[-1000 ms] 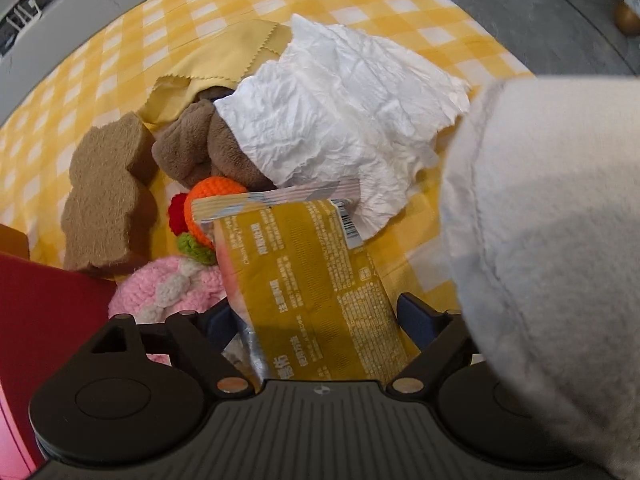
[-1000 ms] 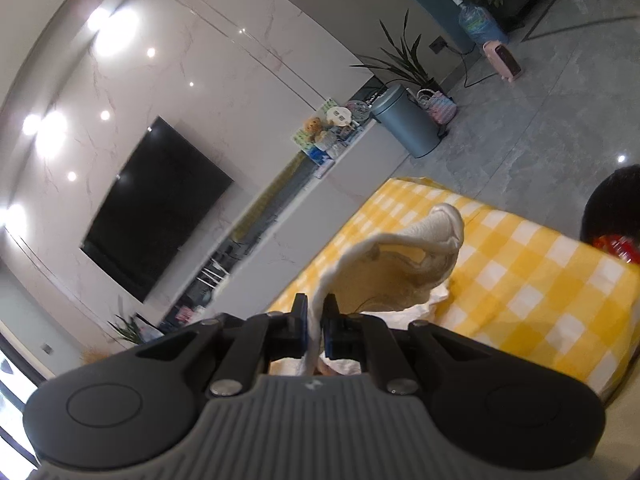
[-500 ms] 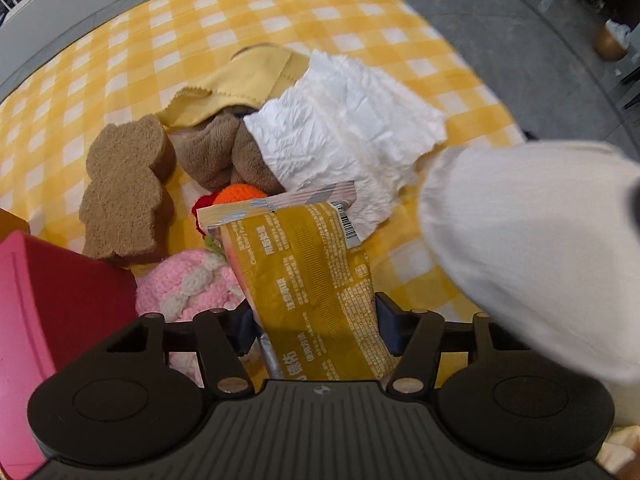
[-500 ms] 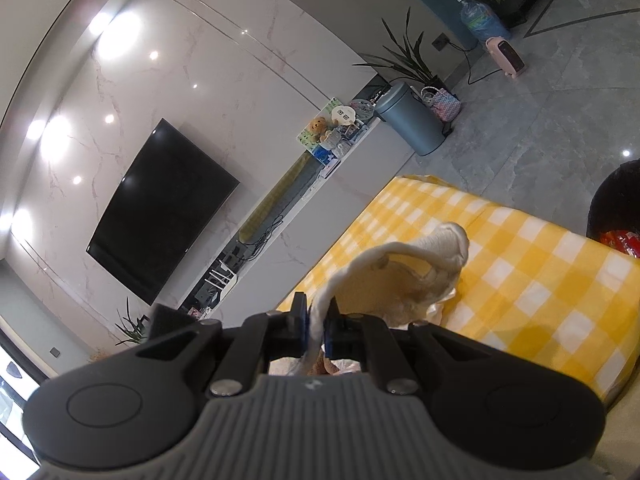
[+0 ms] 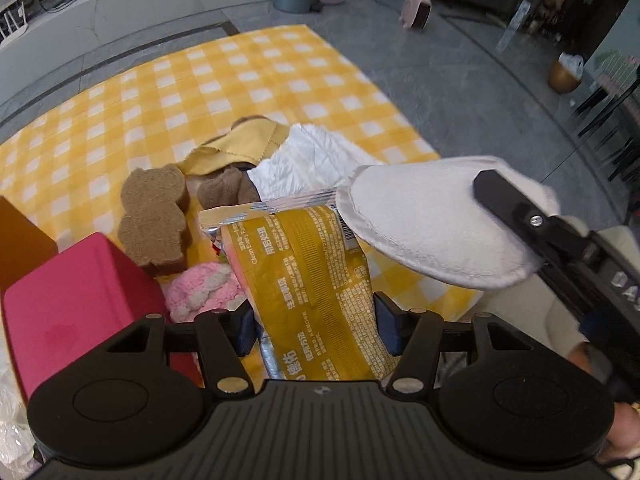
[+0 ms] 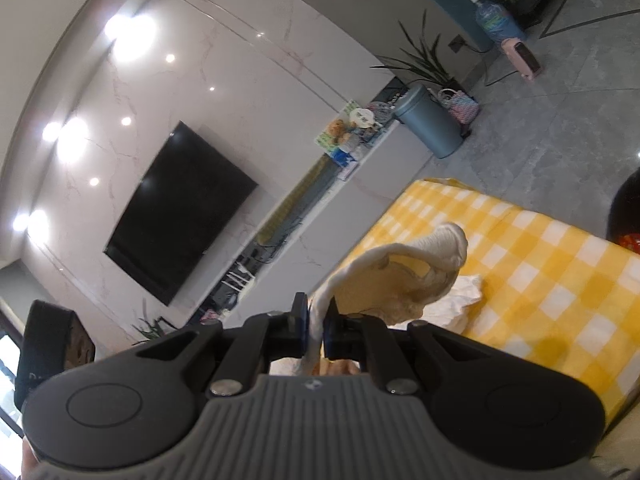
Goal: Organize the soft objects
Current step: 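Carry the yellow snack packet with the left tool and drop it into the open box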
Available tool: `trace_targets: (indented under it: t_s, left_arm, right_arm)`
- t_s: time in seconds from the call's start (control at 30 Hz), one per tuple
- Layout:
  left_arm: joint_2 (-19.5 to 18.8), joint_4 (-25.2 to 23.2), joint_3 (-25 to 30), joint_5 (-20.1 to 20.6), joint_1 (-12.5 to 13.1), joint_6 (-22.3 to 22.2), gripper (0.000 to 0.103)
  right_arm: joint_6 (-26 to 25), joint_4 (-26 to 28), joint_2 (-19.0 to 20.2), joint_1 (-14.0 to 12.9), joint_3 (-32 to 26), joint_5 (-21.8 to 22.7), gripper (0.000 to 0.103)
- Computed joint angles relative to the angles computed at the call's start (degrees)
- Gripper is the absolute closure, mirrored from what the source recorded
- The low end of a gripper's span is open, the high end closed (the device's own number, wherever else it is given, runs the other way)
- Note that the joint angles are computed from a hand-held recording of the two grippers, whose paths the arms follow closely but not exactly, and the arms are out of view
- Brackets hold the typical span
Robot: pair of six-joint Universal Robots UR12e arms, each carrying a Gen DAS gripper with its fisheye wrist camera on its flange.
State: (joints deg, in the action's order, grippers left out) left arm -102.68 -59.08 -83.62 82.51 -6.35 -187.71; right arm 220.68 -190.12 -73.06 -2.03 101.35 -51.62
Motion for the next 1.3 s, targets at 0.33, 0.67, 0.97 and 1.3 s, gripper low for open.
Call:
trace_targets:
  t_s: [0.33, 0.67, 0.97, 1.3]
  left_arm:
    - [7.6, 10.0, -8.2, -7.8, 5.7, -5.1, 0.037]
    - [15.5, 25.2, -20.1, -15.0, 15.4, -18.5, 0.037]
    - [20.1, 33.1, -28.4, -8.7, 21.5, -25.6, 0.037]
    - [24.9, 36.6, -34.0, -4.3, 25.4, -24.0, 0.043]
  right_arm:
    - [0.4, -5.3, -0.7, 0.5, 0.2, -2.4, 0.099]
    - [-4.7, -3.8, -0.8, 2.8, -2.2, 1.9, 0.099]
    - [-12.0, -2.2, -1.6, 6.3, -4.3, 4.9, 0.099]
    - [-27.5, 10.2, -0.8, 13.1, -8.8, 12.1, 0.099]
